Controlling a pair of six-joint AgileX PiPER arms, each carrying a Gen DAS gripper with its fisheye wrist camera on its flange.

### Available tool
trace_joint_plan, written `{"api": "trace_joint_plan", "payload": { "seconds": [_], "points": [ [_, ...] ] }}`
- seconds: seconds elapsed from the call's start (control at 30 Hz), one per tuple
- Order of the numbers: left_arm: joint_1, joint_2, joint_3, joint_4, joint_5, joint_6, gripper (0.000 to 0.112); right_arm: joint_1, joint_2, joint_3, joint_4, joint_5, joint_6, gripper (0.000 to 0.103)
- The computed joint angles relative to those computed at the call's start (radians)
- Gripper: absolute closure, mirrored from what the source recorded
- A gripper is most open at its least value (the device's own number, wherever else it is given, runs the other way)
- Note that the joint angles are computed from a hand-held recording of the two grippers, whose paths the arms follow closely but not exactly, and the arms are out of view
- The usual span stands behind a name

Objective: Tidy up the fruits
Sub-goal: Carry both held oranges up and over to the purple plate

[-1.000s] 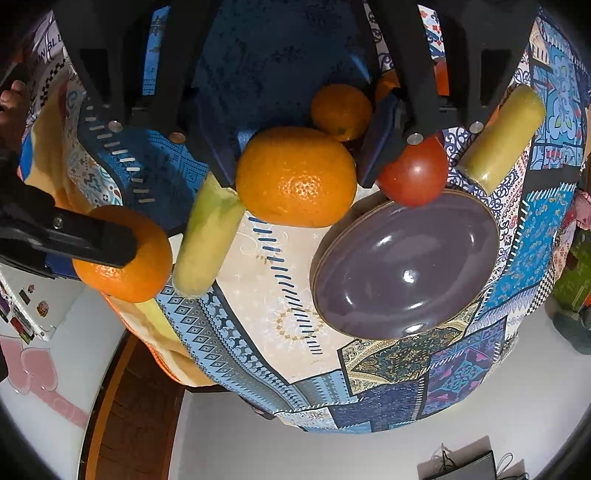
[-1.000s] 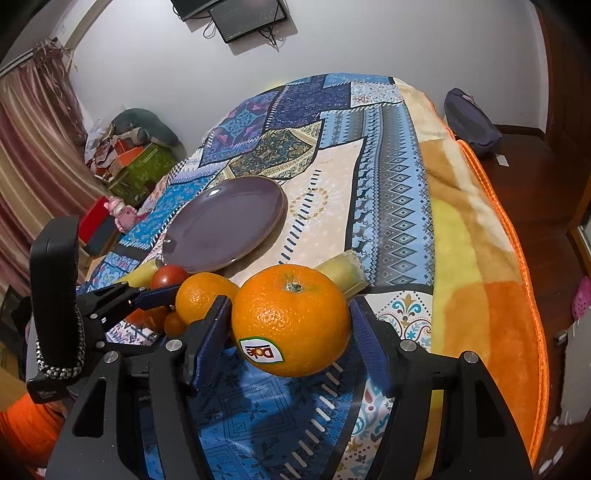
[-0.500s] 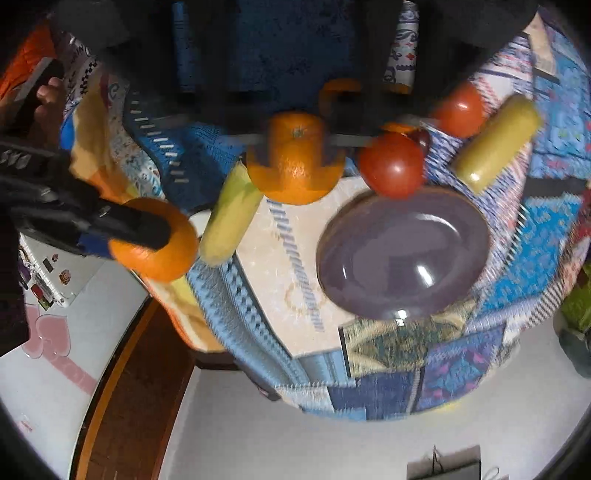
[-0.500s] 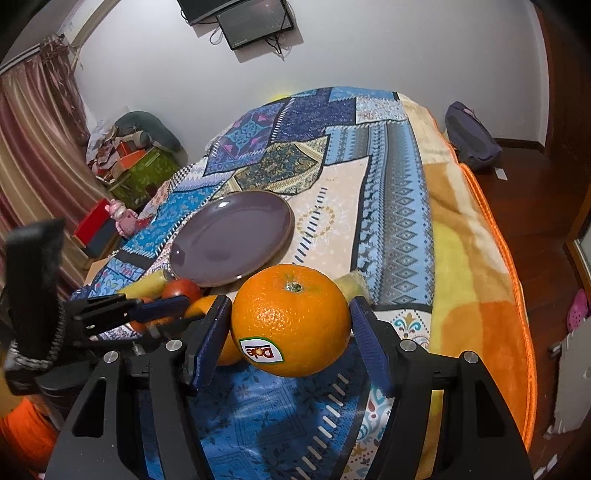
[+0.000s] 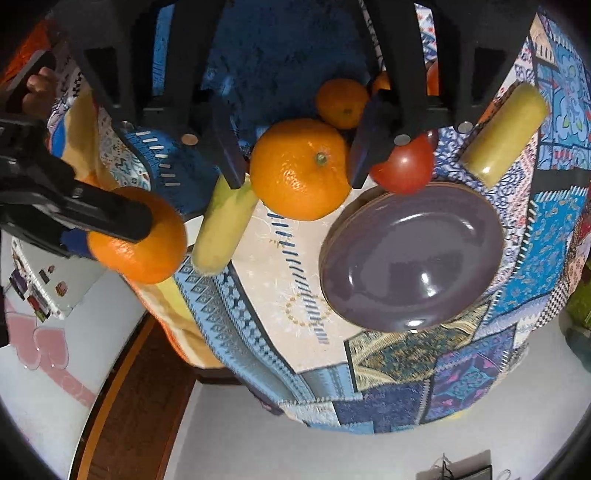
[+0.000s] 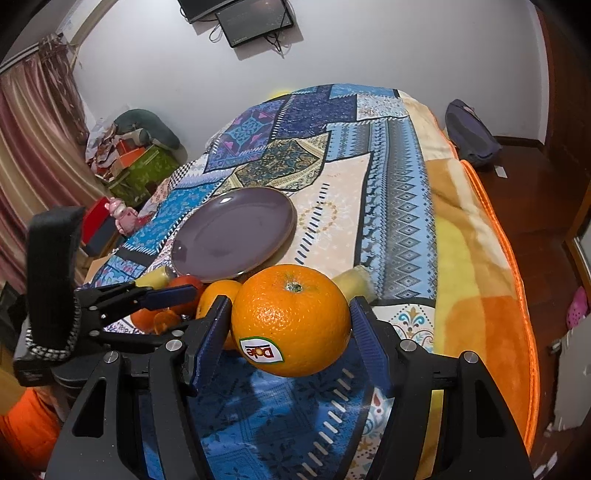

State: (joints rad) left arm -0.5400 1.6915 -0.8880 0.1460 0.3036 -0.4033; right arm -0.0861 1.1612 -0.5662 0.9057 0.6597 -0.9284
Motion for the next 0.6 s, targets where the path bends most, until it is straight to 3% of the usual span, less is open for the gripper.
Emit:
{"api": "trace_joint_plan", "payload": {
  "seconds": [0.1, 0.23, 0.4, 0.6],
  "points": [
    [0.000, 0.037, -0.026, 0.083, 0.000, -0.067, 0.052, -0.018, 0.009, 0.002, 0.010, 0.005, -0.021, 0.041],
    [0.011, 0.060, -0.046, 0.058, 0.000, -0.037, 0.047, -0.029, 0.021, 0.002, 0.019, 0.008, -0.041, 0.041],
    [-0.033, 0.101, -0.079, 0.273, 0.031, -0.216, 0.043, -0.044, 0.052, 0.001, 0.050, 0.015, -0.072, 0.041],
    [-0.030, 0.132, -0.104, 0.334, 0.045, -0.265, 0.046, -0.052, 0.053, 0.007, 0.059, 0.019, -0.087, 0.041]
  ]
}}
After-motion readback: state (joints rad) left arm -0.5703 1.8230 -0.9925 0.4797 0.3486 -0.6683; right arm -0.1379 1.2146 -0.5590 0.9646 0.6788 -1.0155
